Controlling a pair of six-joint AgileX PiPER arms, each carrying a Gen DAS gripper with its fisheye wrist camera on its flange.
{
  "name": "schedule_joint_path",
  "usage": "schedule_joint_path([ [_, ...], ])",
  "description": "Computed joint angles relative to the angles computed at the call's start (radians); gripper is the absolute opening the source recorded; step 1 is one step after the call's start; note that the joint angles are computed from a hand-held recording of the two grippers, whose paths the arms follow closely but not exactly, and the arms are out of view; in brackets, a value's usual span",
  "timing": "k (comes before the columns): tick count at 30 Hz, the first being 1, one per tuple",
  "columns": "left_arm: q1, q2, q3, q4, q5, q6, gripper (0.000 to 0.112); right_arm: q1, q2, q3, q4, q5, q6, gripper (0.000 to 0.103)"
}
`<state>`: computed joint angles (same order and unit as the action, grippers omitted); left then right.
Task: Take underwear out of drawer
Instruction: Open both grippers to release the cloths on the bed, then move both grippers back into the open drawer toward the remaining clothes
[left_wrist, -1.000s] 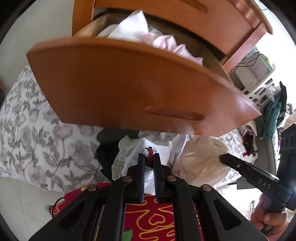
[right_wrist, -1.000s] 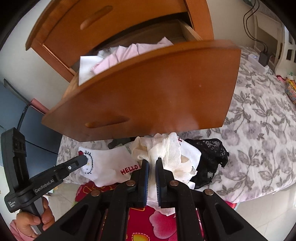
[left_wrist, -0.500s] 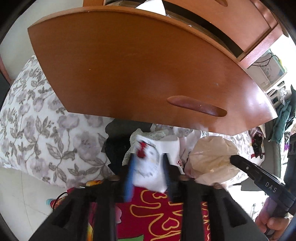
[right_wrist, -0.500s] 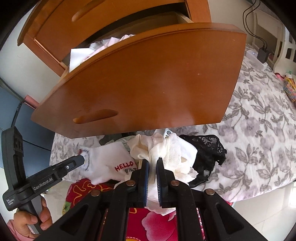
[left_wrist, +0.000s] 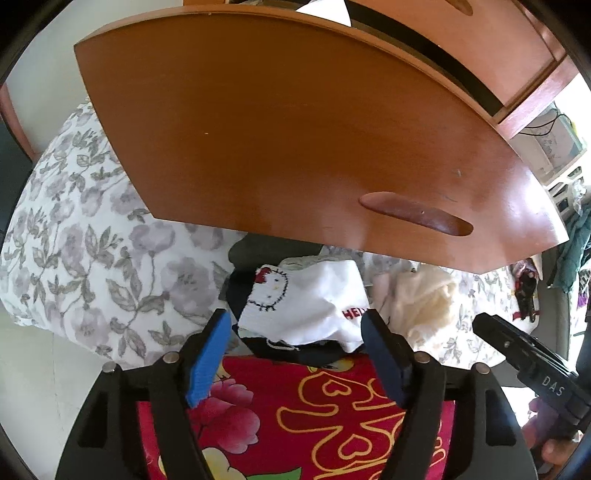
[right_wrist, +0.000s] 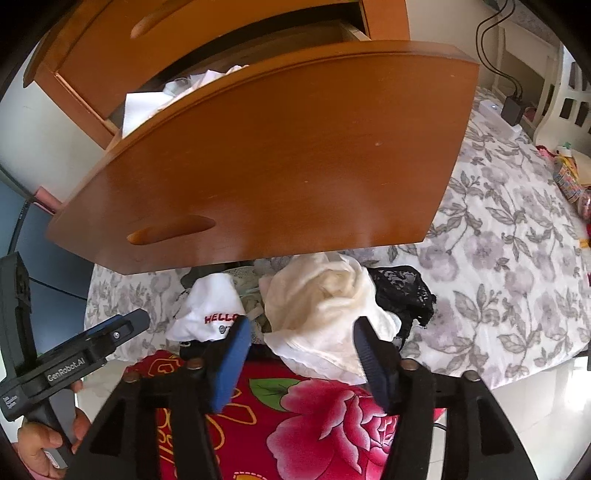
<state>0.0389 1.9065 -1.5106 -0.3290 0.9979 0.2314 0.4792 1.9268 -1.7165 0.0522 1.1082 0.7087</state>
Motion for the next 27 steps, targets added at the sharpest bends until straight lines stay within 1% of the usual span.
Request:
schedule_joint_path([
  [1,0.0,0.001,0.0,0.006,-0.002,-0.005,0.074,0.001,0.002,-0.004,-0.004,0.006,0.003,0.067],
  [3,-0.001,0.002,0.0,0.016,-0.006,-0.012,0.075,0.001,0.005,-0.005,-0.01,0.012,0.009,0.076],
  [9,-0.007,0.003,0.003,0.038,-0.015,-0.03,0.076,0.001,-0.003,0.002,-0.023,0.009,0.021,0.082],
  [12,-0.009,-0.002,0.007,0.055,-0.024,-0.045,0.076,0.004,-0.009,0.012,-0.036,-0.001,0.028,0.1],
  [13,-0.007,-0.001,0.006,0.06,-0.025,-0.05,0.084,0.006,-0.008,0.009,-0.04,0.0,0.03,0.103],
  [14,-0.006,-0.001,0.006,0.063,-0.027,-0.054,0.094,0.008,-0.01,0.01,-0.045,-0.001,0.033,0.103],
  [15,-0.006,-0.003,0.01,0.065,-0.034,-0.058,0.096,0.009,-0.012,0.012,-0.049,-0.004,0.035,0.103],
  [17,-0.006,-0.01,0.019,0.079,-0.053,-0.073,0.096,0.009,-0.017,0.02,-0.05,-0.011,0.039,0.103],
  [27,-0.005,-0.023,0.034,0.091,-0.085,-0.09,0.097,0.016,-0.029,0.03,-0.067,-0.036,0.047,0.103],
])
